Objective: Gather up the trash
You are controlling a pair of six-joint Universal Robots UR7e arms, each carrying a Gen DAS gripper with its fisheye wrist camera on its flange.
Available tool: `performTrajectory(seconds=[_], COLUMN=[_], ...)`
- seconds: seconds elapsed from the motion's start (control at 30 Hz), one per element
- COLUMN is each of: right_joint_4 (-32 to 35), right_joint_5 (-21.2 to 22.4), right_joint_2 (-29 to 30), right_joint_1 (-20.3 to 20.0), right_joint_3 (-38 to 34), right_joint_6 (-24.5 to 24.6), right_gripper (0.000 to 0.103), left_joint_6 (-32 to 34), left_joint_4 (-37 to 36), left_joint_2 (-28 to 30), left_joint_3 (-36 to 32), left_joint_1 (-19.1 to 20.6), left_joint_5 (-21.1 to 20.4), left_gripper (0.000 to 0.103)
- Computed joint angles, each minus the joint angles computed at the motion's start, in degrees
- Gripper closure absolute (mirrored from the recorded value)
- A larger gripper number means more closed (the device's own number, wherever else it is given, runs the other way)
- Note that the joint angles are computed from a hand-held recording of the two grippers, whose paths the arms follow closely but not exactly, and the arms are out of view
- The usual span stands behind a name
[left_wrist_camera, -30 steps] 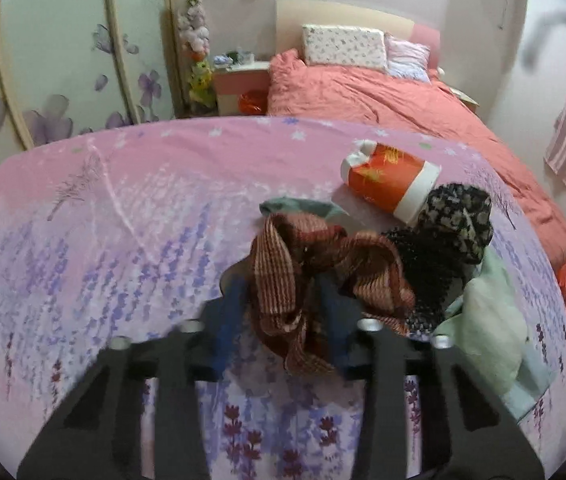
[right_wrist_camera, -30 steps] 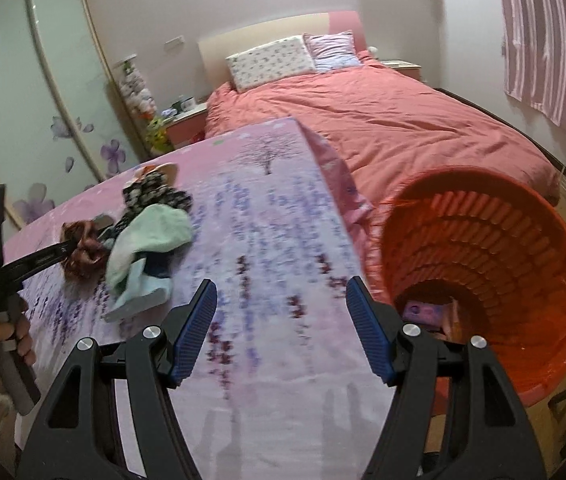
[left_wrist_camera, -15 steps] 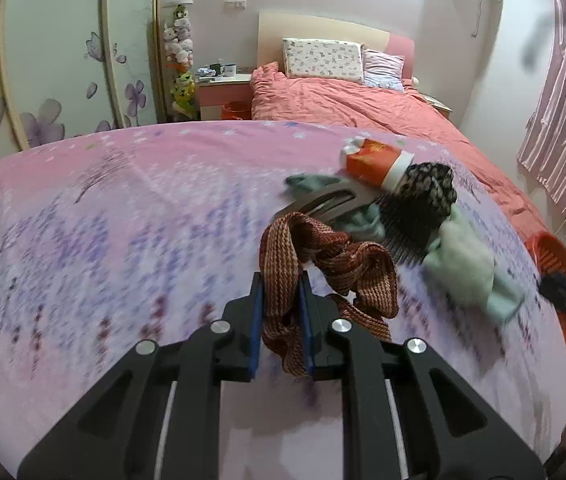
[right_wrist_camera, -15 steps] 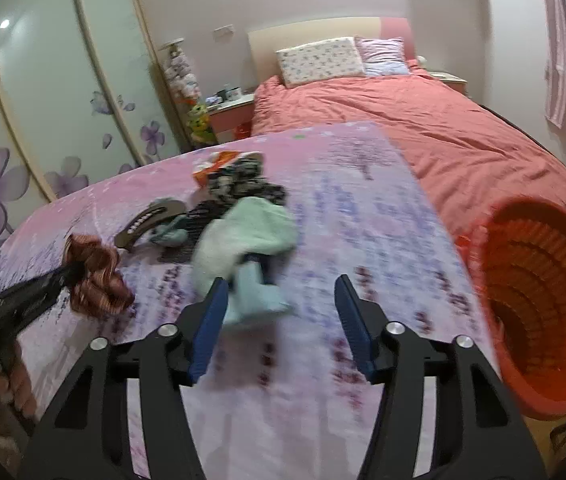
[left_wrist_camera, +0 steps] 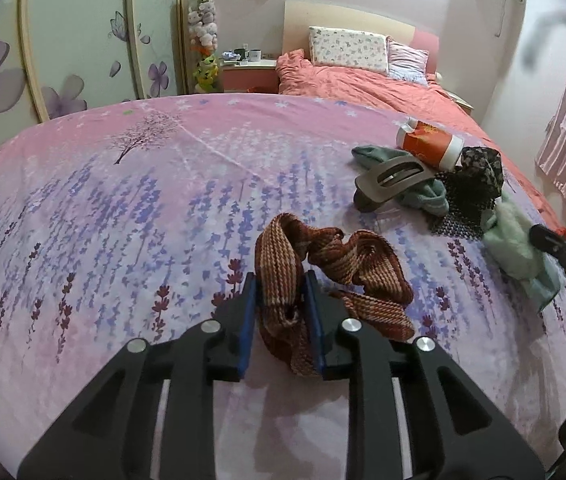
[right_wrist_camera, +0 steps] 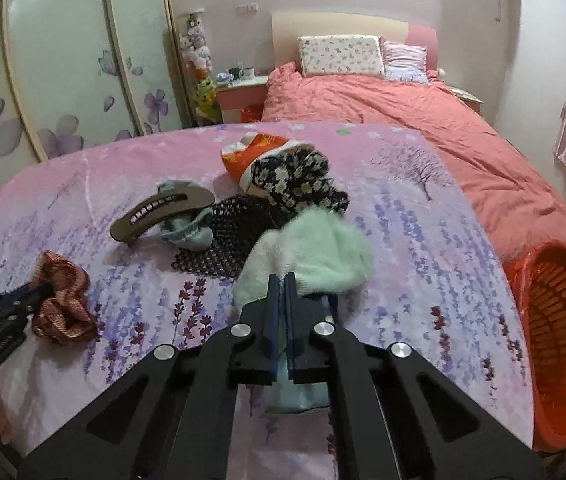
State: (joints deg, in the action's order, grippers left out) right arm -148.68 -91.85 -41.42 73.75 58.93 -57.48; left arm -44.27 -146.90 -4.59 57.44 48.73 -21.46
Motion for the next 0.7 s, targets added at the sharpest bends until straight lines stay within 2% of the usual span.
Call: performTrajectory(seconds=[0.27, 0.37, 0.47, 0.57, 0.6, 0.63, 0.67, 0.7], right_joint_4=[-1.2, -3.3, -1.7, 2.2, 2.5, 2.6, 2.8, 2.7], right_joint_5=[7.3, 5.3, 2.4, 0.3, -0.1, -0.3, -0.5, -0.7], right_joint_2=[-4.1, -3.7, -2.7, -1.7, -1.6, -1.4, -1.2, -1.1], right_joint_1=[-1.8, -2.0, -2.5, -3.2, -3.3, -3.4, -3.5, -3.6], right_joint_3=[0.9, 0.1, -1.7, -3.6, -3.5, -3.7, -4.0, -4.1], right_joint_6=[5.2, 5.9, 5.8, 5.4, 5.4, 5.4, 5.4, 5.4], right_gripper=[0.1, 0.1, 0.1, 0.099, 0.098, 0.092, 0.078, 0.07], left_joint_6=[1.3, 1.7, 1.8, 1.8, 2.1, 2.2, 2.3, 2.8], left_joint_4=[-0.8, -1.5, -1.7, -2.7, -3.5, -4.1, -4.7, -5.3], left_joint_2=[1.0, 1.0, 1.4, 1.2, 1.1, 1.0, 1.0, 1.0], left_joint_3=[-1.4, -1.3, -1.7, -1.2, -0.9, -0.6, -0.3, -0.1], left_joint_1=[0.4, 0.4, 0.5, 0.5, 0.5, 0.4, 0.3, 0.2], left_joint_5=[0.2, 0.0, 0.1, 0.0, 0.0, 0.1, 0.5, 0.6], left_gripper=[0.075, 0.072, 0.065, 0.055, 0.048, 0.042, 0.04, 0.037])
